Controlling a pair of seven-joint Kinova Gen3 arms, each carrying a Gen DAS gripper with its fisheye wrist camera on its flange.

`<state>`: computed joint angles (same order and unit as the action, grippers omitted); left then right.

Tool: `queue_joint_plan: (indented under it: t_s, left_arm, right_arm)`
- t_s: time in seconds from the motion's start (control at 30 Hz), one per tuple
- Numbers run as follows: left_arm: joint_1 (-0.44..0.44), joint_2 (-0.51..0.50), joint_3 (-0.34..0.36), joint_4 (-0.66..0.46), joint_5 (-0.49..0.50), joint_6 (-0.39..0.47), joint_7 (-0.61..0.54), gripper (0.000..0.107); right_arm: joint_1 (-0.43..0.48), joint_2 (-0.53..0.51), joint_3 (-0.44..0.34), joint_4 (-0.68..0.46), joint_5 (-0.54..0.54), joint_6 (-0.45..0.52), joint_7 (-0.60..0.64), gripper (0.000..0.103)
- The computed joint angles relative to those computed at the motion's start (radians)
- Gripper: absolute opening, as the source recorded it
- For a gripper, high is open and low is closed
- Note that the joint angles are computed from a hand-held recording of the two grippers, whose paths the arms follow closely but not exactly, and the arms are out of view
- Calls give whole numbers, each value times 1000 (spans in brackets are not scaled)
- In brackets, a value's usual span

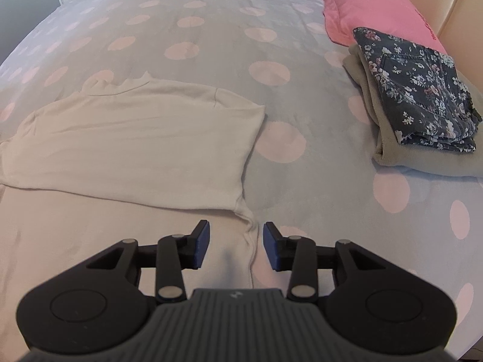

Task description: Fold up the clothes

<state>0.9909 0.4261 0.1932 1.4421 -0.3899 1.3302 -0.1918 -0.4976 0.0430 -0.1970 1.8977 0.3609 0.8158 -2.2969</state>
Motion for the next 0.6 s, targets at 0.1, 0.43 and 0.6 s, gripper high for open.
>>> queue_joint_plan:
  t_s: [0.1,0.43,0.6]
  left_arm:
    - [35,-43,-13,-9,-64,40,57,7]
    - [80,-146,36,-80,-343,-42,86,7]
    - [58,-126,40,-113,-360,-207,21,7]
  right_arm:
    - [0,-12,-2,6,1,-5,-7,42]
    - [4,-11,-6,-2,-10,-9,16,42]
    - [3,-10,-6,-3,-10,-13,25,42]
